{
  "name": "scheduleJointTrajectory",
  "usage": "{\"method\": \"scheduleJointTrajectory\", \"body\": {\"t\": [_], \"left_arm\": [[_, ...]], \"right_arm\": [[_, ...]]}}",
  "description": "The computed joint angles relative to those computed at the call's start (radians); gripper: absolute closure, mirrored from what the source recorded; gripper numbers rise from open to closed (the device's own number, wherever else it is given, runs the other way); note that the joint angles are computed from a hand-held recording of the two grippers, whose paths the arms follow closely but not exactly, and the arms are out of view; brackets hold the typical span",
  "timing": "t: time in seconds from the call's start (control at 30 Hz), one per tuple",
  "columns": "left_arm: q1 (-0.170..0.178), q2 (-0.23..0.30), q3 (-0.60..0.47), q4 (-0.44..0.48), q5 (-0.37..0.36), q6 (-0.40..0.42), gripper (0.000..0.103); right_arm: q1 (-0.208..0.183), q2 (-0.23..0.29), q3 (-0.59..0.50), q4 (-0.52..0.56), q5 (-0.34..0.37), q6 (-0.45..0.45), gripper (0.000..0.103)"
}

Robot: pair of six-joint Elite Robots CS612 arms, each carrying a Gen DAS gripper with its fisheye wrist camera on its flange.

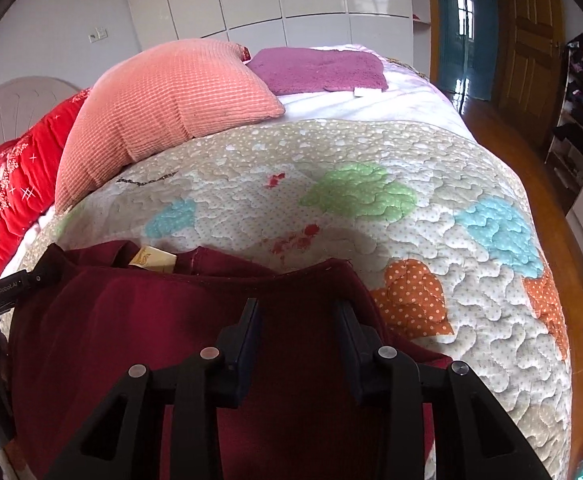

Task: Fold small clothes
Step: 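Lay the hem over the sweater body and open both grippers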

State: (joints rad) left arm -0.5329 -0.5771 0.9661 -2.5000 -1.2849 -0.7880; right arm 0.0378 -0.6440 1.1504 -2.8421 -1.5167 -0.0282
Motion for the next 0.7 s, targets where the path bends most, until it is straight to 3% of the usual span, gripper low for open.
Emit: {"method": "scheduleJointTrajectory", "body": {"t": [0.1, 0.2, 0.3, 0.53, 0.63, 0.7], "left_arm": [[-0.010, -0.033, 0.053, -0.045, 0.015, 0.033, 0.030], [-0.021, -0.068, 0.113, -0.100, 0.026, 0.059, 0.030], [-0.034, -0.100, 0.166, -0.135, 0.042, 0.081, 0.030], [-0.055, -0.156, 0.261, -0.186, 0.038, 0.089, 0.030], [-0.063, -0.167, 0.284, -0.183, 0.047, 0.087, 0.030], [-0.065, -0.172, 0.289, -0.159, 0.047, 0.084, 0.030]], "right_arm": [[-0.007, -0.053, 0.082, -0.057, 0.073, -0.013, 0.064], [-0.004, -0.089, 0.145, -0.105, 0.096, -0.034, 0.056], [-0.002, -0.109, 0.182, -0.105, 0.130, -0.049, 0.056], [0.005, -0.121, 0.229, -0.119, 0.121, -0.019, 0.056], [0.008, -0.102, 0.197, -0.003, 0.080, -0.045, 0.054], [0.012, -0.107, 0.203, -0.013, 0.064, -0.070, 0.054]]}}
